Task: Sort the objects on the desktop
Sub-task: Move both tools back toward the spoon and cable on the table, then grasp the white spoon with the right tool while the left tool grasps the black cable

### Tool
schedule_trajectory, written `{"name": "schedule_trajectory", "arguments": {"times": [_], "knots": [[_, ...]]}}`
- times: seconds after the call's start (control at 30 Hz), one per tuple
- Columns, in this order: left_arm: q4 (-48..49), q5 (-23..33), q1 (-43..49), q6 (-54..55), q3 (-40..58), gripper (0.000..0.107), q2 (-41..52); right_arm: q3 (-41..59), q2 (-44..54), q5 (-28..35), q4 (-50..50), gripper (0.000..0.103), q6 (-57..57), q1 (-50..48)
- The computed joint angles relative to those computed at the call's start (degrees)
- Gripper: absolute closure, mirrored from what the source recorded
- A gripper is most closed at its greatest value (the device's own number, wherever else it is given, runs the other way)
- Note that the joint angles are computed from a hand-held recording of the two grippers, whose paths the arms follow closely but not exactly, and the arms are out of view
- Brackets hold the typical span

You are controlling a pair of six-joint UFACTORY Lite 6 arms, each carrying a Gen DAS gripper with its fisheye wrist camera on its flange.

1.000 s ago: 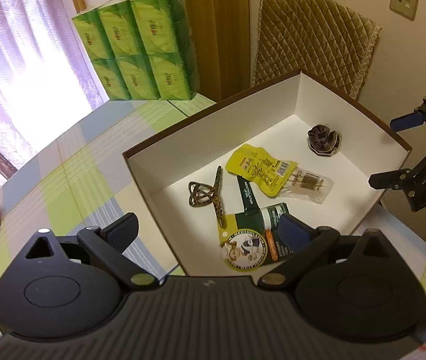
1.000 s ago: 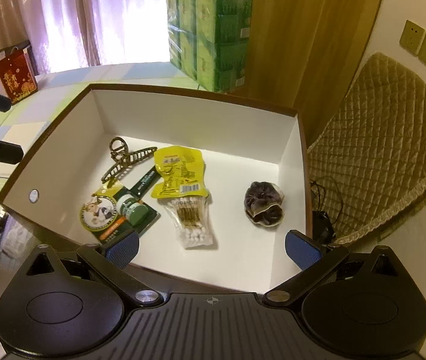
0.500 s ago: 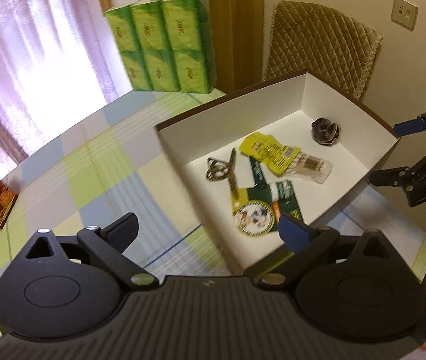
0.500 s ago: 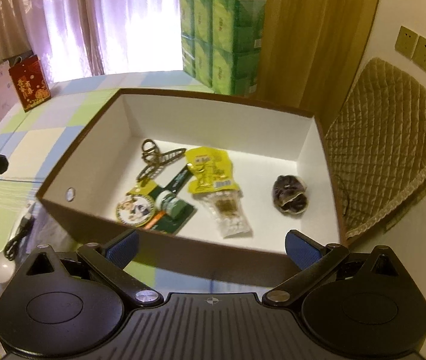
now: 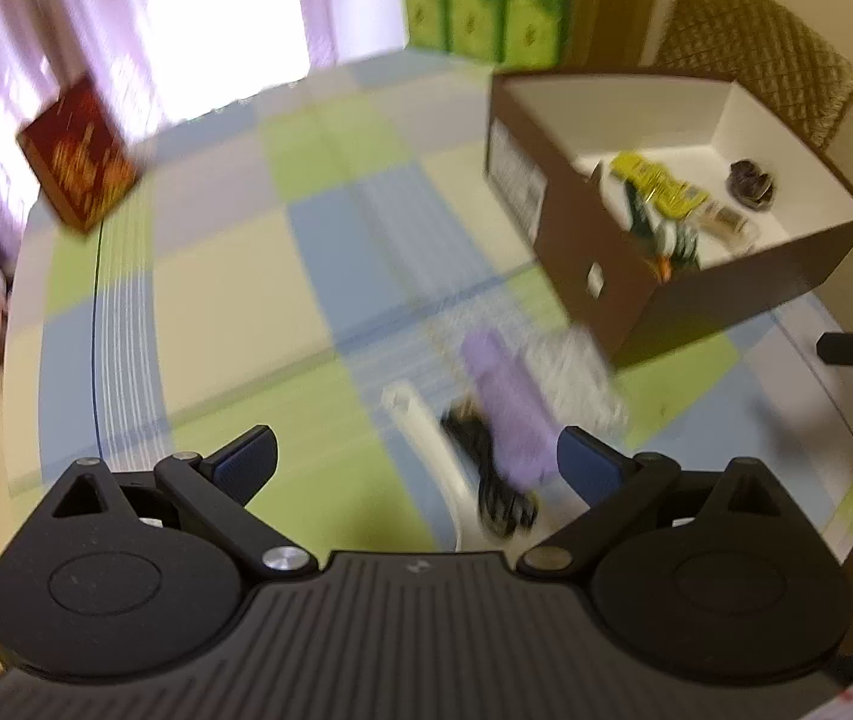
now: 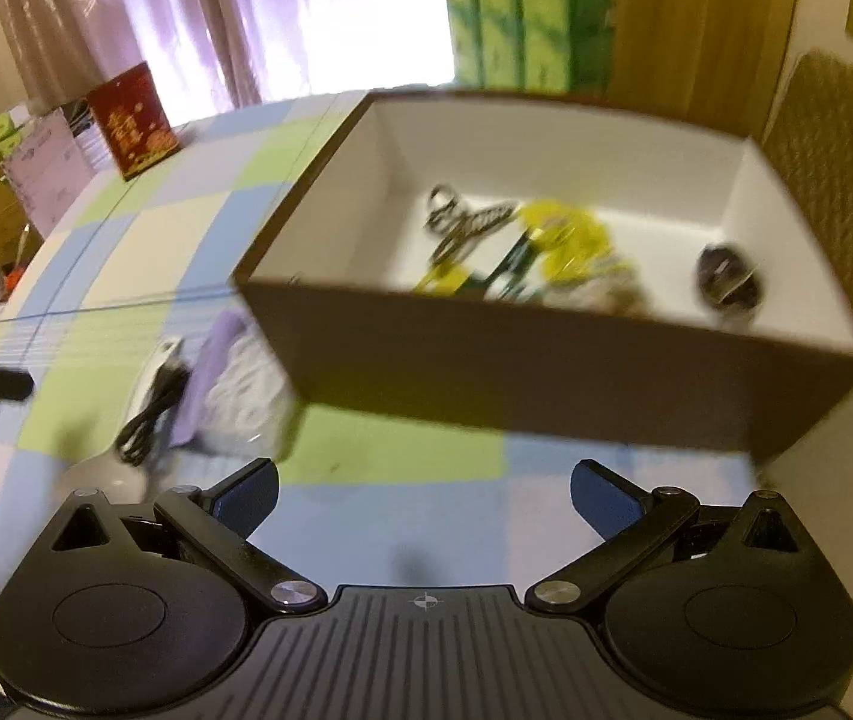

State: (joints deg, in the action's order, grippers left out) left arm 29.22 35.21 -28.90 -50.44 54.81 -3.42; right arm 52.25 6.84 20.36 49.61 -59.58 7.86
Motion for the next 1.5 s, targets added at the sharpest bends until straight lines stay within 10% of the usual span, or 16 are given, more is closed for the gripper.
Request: {"name": "schedule_trajectory", "arguments": {"times": [0.27,0.93,1.5], "knots": [[-5.77,-2.56,0.82,-2.86,-15.18,0.009,-9.36,-3.43,4.15,6.86,16.33,0.003,-3.13,4.45],[-13.63,3.1,15.1,9.77,-31.21,0.009,-30.15,4.26,26.43,20.45,43.8,0.093,4.54,11.5],[-16.8,1.65,21.03,18.92,-33.31,0.009,-32.67,-6.43,18.14,32.45,54.49,0.103,1.8,1.44]]}}
